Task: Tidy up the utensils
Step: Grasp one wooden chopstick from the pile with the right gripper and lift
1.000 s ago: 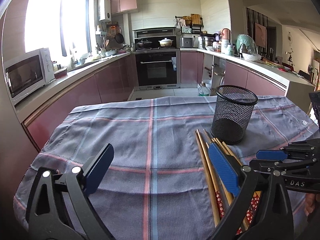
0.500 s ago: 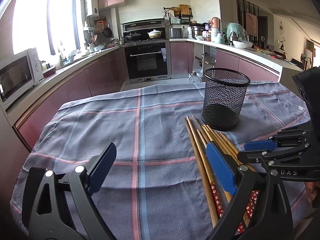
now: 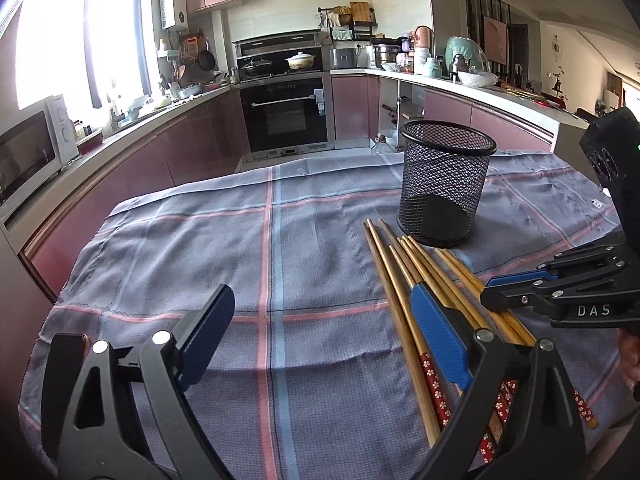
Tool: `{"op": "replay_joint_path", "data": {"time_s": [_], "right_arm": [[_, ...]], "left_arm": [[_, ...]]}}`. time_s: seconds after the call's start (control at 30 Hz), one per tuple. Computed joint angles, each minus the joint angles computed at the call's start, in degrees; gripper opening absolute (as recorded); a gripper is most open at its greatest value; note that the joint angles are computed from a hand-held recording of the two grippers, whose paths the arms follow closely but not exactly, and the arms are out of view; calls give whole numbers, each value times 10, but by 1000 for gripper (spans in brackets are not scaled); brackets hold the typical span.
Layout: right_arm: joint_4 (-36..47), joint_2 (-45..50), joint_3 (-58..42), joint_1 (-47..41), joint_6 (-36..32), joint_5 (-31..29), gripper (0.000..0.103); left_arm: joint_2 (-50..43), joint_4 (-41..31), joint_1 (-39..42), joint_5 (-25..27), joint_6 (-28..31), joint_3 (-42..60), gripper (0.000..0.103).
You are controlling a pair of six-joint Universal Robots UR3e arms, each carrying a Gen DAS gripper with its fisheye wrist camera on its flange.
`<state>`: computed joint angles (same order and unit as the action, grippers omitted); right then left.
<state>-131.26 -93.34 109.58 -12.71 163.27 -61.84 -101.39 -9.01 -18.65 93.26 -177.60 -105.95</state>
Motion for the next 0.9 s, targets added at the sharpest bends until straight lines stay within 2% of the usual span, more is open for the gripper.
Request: {"op": "replay_joint_path", "data": {"time_s": [0.27,0.63,0.77,0.9], "right_arm": [[2,-4,-1,-1,-5,-11,9],[-41,48,-45,66,7,-105,8],[-35,41,-42,56,-4,-88,5],[-23,-20,-11,14,-32,-17,5]], "left_arm": [[-5,7,4,-5,9,-2,89],[-5,1,1,-5,11,1,89],[-2,2,1,-5,12,-2,89],[0,-1,1,-5,13,-1,89]]}}
